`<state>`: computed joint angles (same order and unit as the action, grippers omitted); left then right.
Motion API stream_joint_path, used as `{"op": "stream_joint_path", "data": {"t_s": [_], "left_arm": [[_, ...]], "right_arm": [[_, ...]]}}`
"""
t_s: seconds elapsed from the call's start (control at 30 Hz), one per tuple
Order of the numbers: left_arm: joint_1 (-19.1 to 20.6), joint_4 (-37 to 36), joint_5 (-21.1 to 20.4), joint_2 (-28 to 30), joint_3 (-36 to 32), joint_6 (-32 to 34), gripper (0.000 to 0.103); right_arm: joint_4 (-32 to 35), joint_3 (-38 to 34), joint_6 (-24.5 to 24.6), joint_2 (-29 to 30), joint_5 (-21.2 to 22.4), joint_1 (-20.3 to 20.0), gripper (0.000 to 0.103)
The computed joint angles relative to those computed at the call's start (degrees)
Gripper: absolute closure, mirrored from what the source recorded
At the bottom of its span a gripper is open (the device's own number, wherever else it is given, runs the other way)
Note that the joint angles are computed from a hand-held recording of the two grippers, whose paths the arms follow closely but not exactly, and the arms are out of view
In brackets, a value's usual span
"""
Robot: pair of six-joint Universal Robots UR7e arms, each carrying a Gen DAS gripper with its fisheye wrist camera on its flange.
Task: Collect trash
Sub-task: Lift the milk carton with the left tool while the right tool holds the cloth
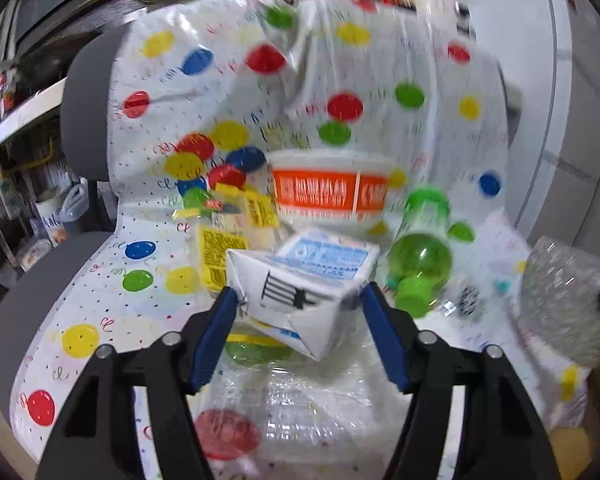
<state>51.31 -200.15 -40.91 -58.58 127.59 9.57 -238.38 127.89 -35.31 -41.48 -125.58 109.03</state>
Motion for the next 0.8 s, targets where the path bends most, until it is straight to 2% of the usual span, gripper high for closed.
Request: {"op": "stream_joint_path", "data": {"t_s": [0.03, 0.1, 0.17, 0.2, 0.23, 0.27, 0.3, 0.33, 0.4, 0.5, 0.63, 0.7, 0.8], "left_arm": [[0.01, 2.45, -0.54, -1.96, 0.52, -2.78, 0.101], [0.8, 7.8, -4.56, -5.72, 0.95, -6.96, 0.103], [0.95, 11.3, -4.15, -6.85, 0.89, -8.79, 0.103], [1.57, 13.38, -5.44, -7.38, 0.74, -9.59, 0.102], [1.66, 14.33, -5.02, -7.34, 0.72, -10.07, 0.098], [1.47, 13.8, -3.63, -6.84, 0.97, -10.08, 0.074], [1.18, 12.07, -2.5, -6.34, 1.59, -9.5, 0.036], [0.85, 8.72, -1.88, -5.48, 2.17, -8.09, 0.027], [0.21, 4.12, -1.17, -3.75, 2.4, -5.36, 0.023], [-0.98, 1.67, 3.45, -0.44, 0.87, -1.53, 0.016], [-1.36, -3.44, 8.88, 5.67, -2.7, 7.74, 0.012], [-0.89, -4.89, 9.72, 7.52, -4.4, 10.98, 0.011], [0.64, -3.13, 8.36, 8.31, -6.54, 11.78, 0.011]], "right_arm": [[-0.08, 0.25, 0.2, -0.25, 0.34, -0.07, 0.1], [0.01, 0.92, 1.03, -1.1, 1.37, -0.39, 0.1], [0.4, 1.32, 1.89, -1.76, 1.87, -0.64, 0.1], [0.44, 1.54, 2.1, -2.02, 1.95, -0.74, 0.1], [0.34, 1.85, 2.37, -2.26, 2.06, -0.81, 0.1], [0.16, 2.13, 2.5, -2.36, 2.13, -0.82, 0.1], [-0.18, 2.48, 2.48, -2.46, 2.17, -0.78, 0.1], [-0.51, 2.7, 2.38, -2.47, 2.14, -0.71, 0.1], [-1.04, 3.07, 2.0, -2.42, 2.09, -0.62, 0.1], [-1.1, 3.08, 1.93, -2.35, 2.0, -0.62, 0.099], [-1.67, 2.97, 1.97, -2.06, 2.11, -0.75, 0.1], [-1.1, 2.73, 2.02, -2.29, 2.21, -1.02, 0.1], [-0.16, 2.17, 2.12, -2.47, 2.13, -1.36, 0.099]]}}
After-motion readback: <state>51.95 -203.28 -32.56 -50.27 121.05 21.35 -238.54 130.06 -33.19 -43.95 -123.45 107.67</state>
